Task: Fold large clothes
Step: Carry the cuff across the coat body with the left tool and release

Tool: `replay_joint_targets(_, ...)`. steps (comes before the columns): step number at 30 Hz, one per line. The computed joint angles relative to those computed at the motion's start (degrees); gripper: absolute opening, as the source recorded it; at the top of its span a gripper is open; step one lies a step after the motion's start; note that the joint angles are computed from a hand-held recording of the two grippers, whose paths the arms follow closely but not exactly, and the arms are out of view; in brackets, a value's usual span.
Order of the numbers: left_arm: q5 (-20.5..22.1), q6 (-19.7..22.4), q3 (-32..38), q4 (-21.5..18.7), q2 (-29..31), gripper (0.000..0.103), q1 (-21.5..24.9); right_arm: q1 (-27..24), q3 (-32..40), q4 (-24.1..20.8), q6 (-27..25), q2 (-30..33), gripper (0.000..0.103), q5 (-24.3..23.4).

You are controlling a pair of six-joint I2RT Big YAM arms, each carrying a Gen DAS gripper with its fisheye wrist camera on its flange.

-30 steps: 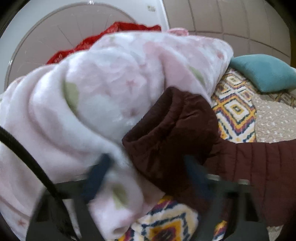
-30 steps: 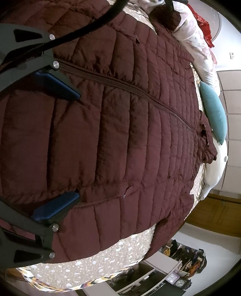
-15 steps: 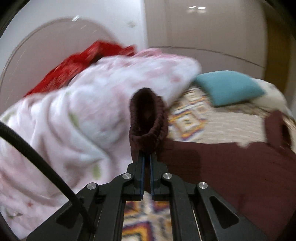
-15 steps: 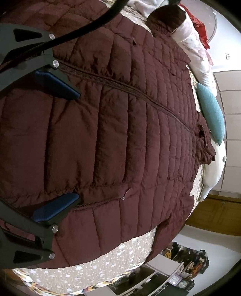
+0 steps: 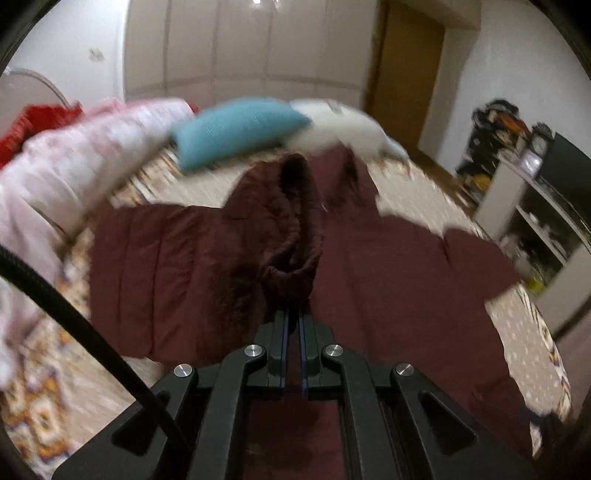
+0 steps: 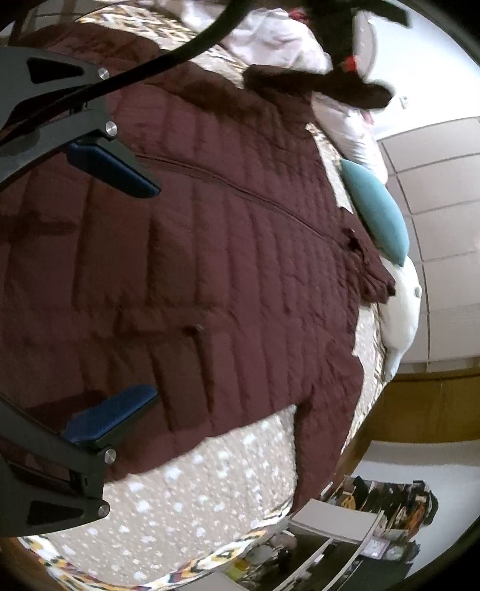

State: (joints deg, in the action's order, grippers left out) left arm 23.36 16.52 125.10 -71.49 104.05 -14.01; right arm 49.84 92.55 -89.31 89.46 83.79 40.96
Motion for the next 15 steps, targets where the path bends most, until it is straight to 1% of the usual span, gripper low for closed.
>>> replay_joint_targets(1,-0.97,-0.04,-3.97,1.37,-1.29,0.004,-0.87,-0.57,-0.26,0.32,-0.53,-0.60,0.103,0.01)
replay_joint_targets(4,-3.03,0.71,-11.12,3.08,-2.55,0.004,-2.68,-2.26,-0.79,1.63,-2.06,-1.91,0.103,-0.50)
replay_joint_targets(6,-4.85,1.08,-13.24,3.66,-2.18,0.006,-3.19,-3.50,-0.86,3.37,-3.73,-2.30,0.103,-1.45)
replay_joint_targets(8,-5.48,0.87,-14.12,4.05,-1.75,0.013,-3.08,-4.63,-0.33,4.84,-5.78,-2.08,0.103,-2.31)
replay_joint_targets(10,-4.39,-0.08,-14.56,3.98,-1.91,0.014,-2.37,-5.81,1.15,7.06,-9.22,-1.17,0.103,-2.90)
replay_joint_targets(12,-1.91,-0.18,-13.45,2.21,-1.78,0.020,-1.12,-6.96,2.42,9.76,-12.63,-0.20,0.103,-3.65)
replay_joint_targets(14,-0.62,0.14,-14.20,2.66,-2.98,0.036,0.10,-8.43,3.69,13.94,-16.73,1.17,0.103,-5.56)
replay_joint_targets(15,0.00,0.62,-14.67,3.34,-3.72,0.039,0.85,-9.30,4.39,15.98,-18.63,1.99,0.103,-6.83)
